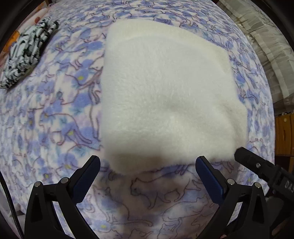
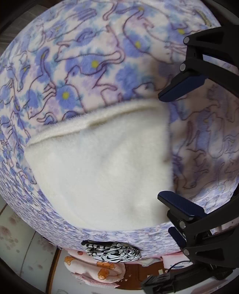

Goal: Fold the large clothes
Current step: 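Open both tools and release the folded cardigan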

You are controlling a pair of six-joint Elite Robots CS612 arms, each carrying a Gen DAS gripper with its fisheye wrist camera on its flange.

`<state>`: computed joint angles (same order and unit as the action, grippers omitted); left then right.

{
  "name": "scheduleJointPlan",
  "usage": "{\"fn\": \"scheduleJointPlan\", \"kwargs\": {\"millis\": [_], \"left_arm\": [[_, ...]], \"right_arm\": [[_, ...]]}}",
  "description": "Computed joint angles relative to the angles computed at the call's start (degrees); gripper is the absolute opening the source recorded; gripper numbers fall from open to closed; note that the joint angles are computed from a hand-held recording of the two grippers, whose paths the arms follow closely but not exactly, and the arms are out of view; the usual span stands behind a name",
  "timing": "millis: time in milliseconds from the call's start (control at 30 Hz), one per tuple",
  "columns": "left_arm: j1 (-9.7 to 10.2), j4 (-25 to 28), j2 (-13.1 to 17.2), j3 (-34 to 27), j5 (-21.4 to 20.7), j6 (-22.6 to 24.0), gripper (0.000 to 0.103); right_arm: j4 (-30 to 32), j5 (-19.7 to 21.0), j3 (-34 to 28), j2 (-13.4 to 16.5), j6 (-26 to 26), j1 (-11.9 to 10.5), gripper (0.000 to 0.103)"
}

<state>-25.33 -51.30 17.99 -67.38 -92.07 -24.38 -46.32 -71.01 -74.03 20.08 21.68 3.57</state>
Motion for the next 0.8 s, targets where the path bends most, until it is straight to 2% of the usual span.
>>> {"fn": "scheduleJointPlan", "kwargs": {"millis": [200,433,633,800], "left_arm": [[-0.57,1.51,-0.68,-0.94,5.18,0.55,0.103],[-1.27,1.47,-0.83,-1.0,9.6,3.06,0.103],[-1.36,2.0,-0.55,-0.96,8.92,4.18,0.103],[-0.65,1.78,-0.09,-0.13,6.43,4.15,0.103]], "right_arm": [[0.54,-2.65,-0.92,-0.97,-2.18,0.48,0.098],[-0.65,-3.79,-0.29,-1.61,-1.5,0.85,0.098],[0.14,-4.14,0.06,-1.47,-2.74,0.74,0.098],[-0.14,-1.99,0.26,-0.62,-4.41,0.13,0.098]]}}
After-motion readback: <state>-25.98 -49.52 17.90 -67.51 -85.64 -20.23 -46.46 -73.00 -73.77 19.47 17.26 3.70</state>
